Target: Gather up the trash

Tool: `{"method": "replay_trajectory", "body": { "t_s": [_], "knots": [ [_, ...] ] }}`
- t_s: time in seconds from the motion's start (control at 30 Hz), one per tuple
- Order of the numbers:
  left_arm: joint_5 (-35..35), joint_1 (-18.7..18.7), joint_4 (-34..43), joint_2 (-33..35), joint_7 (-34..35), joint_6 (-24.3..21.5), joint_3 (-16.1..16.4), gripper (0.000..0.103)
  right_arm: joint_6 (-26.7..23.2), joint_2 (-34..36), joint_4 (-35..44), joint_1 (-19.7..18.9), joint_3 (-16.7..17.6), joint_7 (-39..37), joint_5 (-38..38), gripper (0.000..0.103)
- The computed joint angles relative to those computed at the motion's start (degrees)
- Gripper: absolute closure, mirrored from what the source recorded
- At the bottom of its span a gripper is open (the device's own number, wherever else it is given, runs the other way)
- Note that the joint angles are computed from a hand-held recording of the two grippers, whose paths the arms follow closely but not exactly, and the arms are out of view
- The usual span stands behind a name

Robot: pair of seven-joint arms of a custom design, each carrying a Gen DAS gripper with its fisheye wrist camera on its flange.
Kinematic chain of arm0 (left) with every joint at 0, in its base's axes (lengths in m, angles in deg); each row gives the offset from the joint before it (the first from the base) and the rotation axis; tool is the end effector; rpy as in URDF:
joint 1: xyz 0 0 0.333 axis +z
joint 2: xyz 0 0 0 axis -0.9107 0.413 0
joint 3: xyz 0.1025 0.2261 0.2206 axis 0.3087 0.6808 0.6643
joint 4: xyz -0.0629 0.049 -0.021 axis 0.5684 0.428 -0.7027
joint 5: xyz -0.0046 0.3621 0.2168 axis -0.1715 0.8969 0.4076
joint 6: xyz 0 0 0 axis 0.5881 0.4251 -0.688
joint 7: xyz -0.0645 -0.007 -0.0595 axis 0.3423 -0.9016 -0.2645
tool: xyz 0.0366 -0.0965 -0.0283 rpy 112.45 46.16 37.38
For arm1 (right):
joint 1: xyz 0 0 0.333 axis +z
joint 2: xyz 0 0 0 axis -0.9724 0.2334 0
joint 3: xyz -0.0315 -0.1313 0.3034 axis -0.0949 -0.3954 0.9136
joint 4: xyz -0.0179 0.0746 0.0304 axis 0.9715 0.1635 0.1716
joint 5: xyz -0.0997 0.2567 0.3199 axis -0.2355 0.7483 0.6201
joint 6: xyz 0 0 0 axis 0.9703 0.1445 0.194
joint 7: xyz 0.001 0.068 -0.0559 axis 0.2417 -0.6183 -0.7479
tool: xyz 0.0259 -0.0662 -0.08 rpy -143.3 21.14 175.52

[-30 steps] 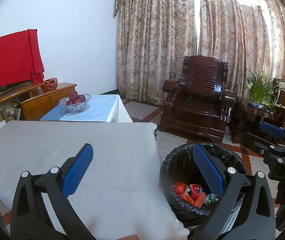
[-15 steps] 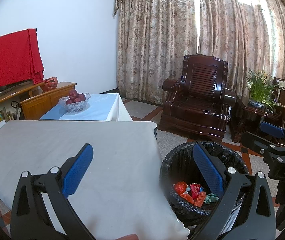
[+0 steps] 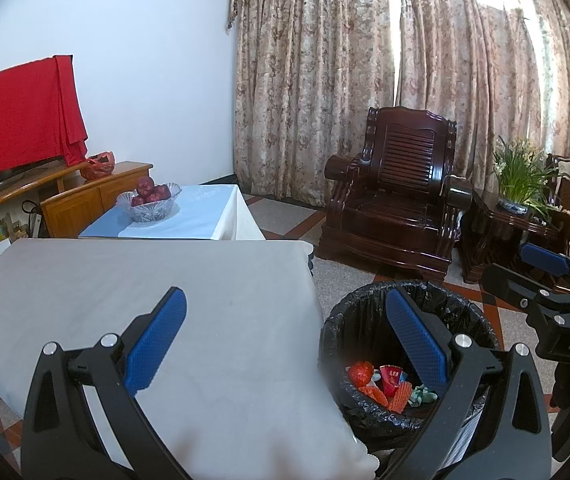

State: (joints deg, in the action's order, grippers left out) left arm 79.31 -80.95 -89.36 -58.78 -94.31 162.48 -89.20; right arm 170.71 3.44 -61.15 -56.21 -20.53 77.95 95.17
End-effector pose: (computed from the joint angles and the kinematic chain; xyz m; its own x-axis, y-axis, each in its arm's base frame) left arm 0.4479 -0.3444 0.5322 0.0223 -0.9993 0.0286 -0.4119 -0.0352 -0.9106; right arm 0.4606 0.1167 0.5380 0.3478 -0.9340 -0.0820 -0.4033 -0.0700 -0.9124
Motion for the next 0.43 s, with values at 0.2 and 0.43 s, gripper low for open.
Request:
{"method": "replay_trajectory", "body": {
  "t_s": [0.2, 0.43],
  "knots": [
    [1.03, 0.58, -0.98, -0.35, -0.76, 1.16, 0.47, 0.006, 0.46, -0.17, -0.28, 0.5, -0.07, 1.18, -1.05, 0.006],
    [1.53, 0.74, -1.39, -0.41, -1.49, 1.44, 0.47, 0.006, 0.18, -0.19, -0.37, 0.48, -0.3, 1.55, -1.54, 0.006]
  ]
}}
